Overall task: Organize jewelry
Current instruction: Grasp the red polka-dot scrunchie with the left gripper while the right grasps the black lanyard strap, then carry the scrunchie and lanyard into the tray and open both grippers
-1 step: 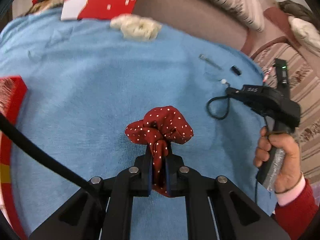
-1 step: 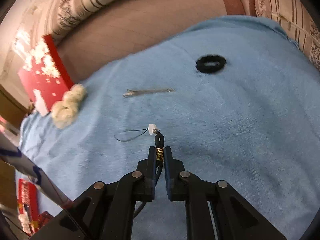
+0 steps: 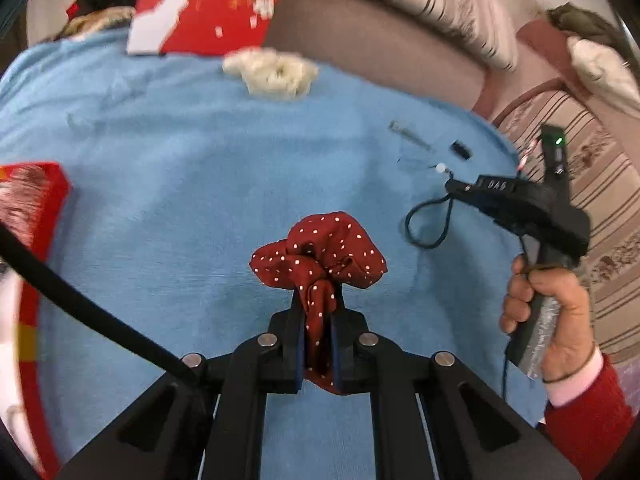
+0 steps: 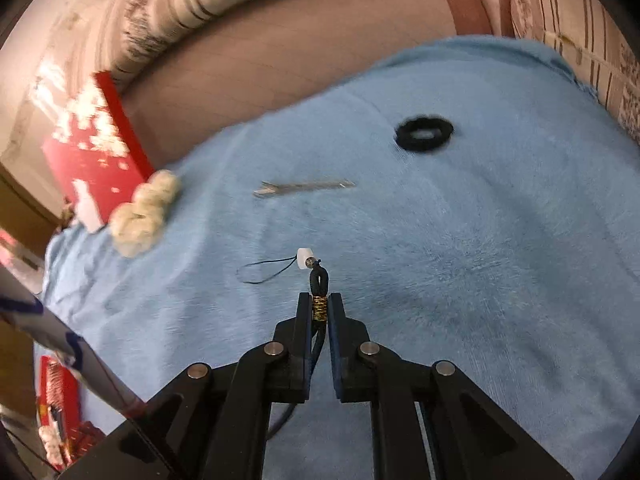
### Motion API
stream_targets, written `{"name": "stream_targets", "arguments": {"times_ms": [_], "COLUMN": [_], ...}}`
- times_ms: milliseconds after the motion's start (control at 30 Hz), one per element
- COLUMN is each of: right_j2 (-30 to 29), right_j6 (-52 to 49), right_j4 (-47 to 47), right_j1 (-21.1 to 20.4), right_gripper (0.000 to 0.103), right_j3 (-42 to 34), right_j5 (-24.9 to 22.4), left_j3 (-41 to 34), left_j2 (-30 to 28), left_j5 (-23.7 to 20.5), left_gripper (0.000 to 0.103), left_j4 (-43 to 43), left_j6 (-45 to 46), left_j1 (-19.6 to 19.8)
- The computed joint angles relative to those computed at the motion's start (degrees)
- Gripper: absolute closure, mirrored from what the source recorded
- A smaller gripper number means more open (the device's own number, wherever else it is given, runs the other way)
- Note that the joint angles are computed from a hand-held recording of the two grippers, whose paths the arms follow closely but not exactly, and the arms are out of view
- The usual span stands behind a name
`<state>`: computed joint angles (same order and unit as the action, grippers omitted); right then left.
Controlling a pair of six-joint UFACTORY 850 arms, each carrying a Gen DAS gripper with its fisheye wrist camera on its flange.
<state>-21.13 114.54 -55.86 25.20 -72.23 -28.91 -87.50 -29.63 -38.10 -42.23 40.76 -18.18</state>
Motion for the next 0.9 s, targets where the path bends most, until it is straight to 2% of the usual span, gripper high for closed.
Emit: {"name": "stream_targets", "arguments": {"times_ms": [233,400,533,667,800,900], "right_j2": [3.43,1.61,-2.68,-8.15,-16.38,-24.01], "right_j6": [-1.75,-6.68,-13.94,-23.59,-37.46,-48.16], "right_j4": [-4.49,-4.47,-0.81,5.79,17.75,26.47], "right_j1": [6.21,10.52,13.42,15.85,17.38,18.42], "right_gripper": [0.095,0.095,0.095,0.095,0.095,0.095], "right_j3": [-2.53,-9.02,-16.93,-25.87,-38.16,-49.59], "right_j5": [-2.57,-2.77,-1.33,0.40,1.60,-1.31], "left_j3": [7.47,12.02,12.94,11.21,7.55,3.59], "left_j2": [9.85,14.15,14.41,12.78,9.70,6.07], "left_j5": [-0.83,2.60,3.98,5.43,6.00,6.14], "left_gripper": [0.094,0.094,0.094,0.094,0.093,0.093], "left_j4": [-6.74,-3.93,-0.47,3.19,6.27,10.18], "left_j6": [6.51,4.58,-0.40,-4.20,-6.83,-10.30], "left_j1": [6.67,11.99,17.59,21.42,23.16,23.72]}}
